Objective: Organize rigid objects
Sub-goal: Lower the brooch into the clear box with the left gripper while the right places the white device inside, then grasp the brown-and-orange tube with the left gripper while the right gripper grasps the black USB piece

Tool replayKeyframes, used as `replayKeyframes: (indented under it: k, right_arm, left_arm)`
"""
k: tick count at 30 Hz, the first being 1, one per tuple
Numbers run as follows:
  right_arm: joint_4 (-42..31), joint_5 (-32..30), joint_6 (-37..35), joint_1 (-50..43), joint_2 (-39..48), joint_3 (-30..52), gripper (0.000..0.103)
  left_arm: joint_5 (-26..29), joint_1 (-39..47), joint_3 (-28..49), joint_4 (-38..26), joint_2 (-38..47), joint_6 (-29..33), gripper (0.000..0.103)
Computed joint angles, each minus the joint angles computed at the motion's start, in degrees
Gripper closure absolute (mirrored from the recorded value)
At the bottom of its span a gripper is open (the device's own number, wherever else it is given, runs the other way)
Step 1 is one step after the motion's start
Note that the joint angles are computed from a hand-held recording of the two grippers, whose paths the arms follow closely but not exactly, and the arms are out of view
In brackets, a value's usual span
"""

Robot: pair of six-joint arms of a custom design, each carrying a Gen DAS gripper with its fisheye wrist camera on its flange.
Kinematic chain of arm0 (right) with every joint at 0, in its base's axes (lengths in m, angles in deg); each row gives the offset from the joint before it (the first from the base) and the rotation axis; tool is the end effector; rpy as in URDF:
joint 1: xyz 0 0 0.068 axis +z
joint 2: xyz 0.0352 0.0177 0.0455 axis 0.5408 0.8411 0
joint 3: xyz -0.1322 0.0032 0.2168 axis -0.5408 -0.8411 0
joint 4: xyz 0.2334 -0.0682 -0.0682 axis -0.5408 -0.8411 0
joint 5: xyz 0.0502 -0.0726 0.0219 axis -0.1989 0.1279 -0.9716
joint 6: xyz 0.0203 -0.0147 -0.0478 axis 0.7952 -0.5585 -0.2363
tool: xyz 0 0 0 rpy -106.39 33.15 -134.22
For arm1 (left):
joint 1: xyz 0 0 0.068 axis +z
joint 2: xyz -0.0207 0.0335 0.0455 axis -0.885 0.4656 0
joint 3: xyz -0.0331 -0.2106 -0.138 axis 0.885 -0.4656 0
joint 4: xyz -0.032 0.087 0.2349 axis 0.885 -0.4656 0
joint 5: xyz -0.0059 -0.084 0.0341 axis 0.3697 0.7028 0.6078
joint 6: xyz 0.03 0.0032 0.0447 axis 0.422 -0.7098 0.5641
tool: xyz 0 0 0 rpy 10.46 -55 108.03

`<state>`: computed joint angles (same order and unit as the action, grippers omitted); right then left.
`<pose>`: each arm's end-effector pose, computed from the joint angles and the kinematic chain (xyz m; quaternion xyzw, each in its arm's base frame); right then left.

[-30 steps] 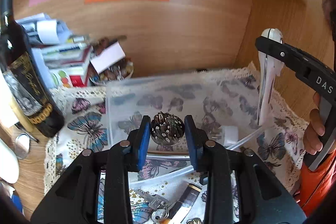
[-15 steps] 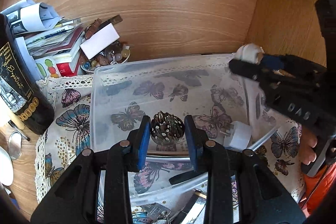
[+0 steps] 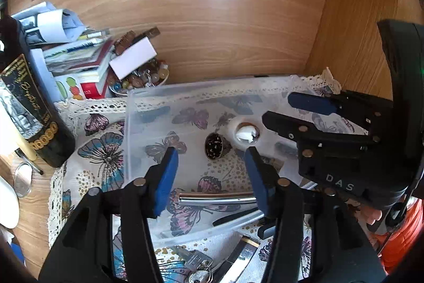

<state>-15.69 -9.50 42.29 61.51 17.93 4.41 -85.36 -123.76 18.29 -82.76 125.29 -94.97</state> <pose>0.2347 0.1341 0.1593 -0.3490 0.8460 0.1122 0.3871 0.1527 -0.2326 0.1405 -0.0679 0.9119 -0.0296 0.4037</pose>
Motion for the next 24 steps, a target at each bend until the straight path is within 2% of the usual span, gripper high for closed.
replayKeyframes:
  k: [5, 12, 15, 18, 24]
  right_arm:
    - [-1.49, -1.92, 0.88, -1.70, -6.65, -2.48, 0.053]
    - [-5.71, -6.07, 0.33, -6.12, -20.77, -8.38, 0.034]
    - [-7.58, -6.81, -0.43, -7.70, -25.98, -11.24, 0.026]
    - [-10.77, -7.83, -1.12, -9.62, -30.19, -13.72, 0.026]
    - [-13.81, -7.90, -1.76, -11.73, -33.40, -18.13, 0.025]
  left_arm:
    - [-3.32, -2.29, 0.31, -4.54, -3.17, -2.48, 0.043]
    - [-9.67, -8.40, 1.03, -14.26, -7.27, -9.50, 0.022]
    - [-9.81, -10.87, 0.87, -17.51, -7.28, -13.31, 0.021]
    - [-8.68, -12.59, 0.60, -19.11, -6.15, -16.51, 0.021]
    - [-4.14, -15.15, -1.52, -16.28, -2.86, -19.70, 0.021]
